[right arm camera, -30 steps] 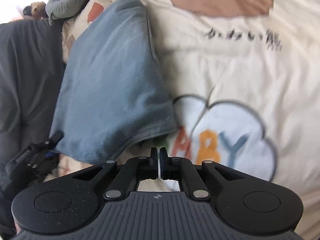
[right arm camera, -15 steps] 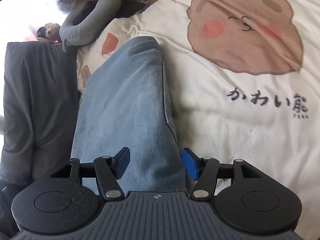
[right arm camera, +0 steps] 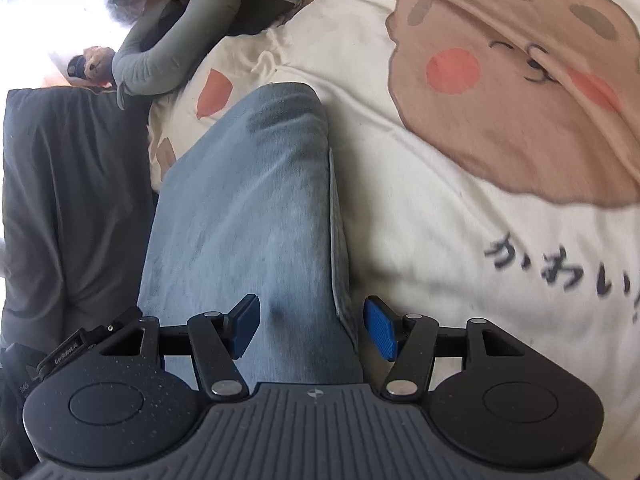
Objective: Fold clothes
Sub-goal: 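Close the left gripper on the denim stack end while the right gripper pinches the other end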
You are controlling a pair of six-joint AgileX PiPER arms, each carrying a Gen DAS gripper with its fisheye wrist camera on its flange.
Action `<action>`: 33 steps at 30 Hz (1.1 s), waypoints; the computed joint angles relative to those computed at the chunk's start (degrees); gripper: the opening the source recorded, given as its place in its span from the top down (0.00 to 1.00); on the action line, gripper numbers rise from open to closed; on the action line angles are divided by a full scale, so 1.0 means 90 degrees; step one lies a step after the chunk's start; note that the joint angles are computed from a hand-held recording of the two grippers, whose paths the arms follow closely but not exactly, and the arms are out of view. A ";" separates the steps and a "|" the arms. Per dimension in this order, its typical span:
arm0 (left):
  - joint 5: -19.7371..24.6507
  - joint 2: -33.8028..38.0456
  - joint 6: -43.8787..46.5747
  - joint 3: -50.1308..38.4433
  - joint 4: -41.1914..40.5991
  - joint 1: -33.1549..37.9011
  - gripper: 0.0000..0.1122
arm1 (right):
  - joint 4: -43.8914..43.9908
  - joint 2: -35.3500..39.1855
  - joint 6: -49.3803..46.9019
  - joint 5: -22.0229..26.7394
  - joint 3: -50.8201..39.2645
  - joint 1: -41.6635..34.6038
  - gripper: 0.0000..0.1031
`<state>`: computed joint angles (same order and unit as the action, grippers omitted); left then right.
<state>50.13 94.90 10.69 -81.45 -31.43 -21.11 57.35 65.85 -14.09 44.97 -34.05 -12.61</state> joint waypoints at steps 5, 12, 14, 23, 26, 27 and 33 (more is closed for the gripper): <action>-0.0210 -0.0124 0.0180 0.0298 -0.0207 -0.0052 0.93 | -0.0265 0.0607 -0.0157 0.0143 -0.0548 0.0091 0.38; -0.0193 -0.0563 -0.0082 0.0686 0.0258 -0.0058 0.94 | -0.0180 0.1096 -0.0345 0.0198 -0.1017 0.0117 0.38; -0.0177 -0.0519 -0.0026 0.0704 0.0317 -0.0033 0.92 | -0.0051 0.1233 -0.0487 0.0250 -0.1050 0.0099 0.38; -0.0040 -0.0168 0.0492 0.0578 -0.0190 0.0221 0.59 | 0.1492 0.1926 -0.2169 0.0980 -0.0681 -0.0517 0.38; 0.0162 0.0022 0.0566 0.0496 -0.0370 0.0319 0.59 | 0.1273 0.2116 -0.2145 0.1198 -0.0934 -0.0462 0.38; 0.0214 0.0077 0.0561 0.0455 -0.0400 0.0335 0.58 | 0.1147 0.2140 -0.2072 0.1206 -0.1035 -0.0413 0.41; 0.0546 0.0415 0.0771 0.0294 -0.0826 0.0467 0.52 | 0.0394 0.2075 -0.1597 0.1422 -0.1634 -0.0265 0.78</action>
<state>55.04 98.64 17.63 -78.80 -38.87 -16.91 60.90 84.53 -28.46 57.77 -48.75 -15.00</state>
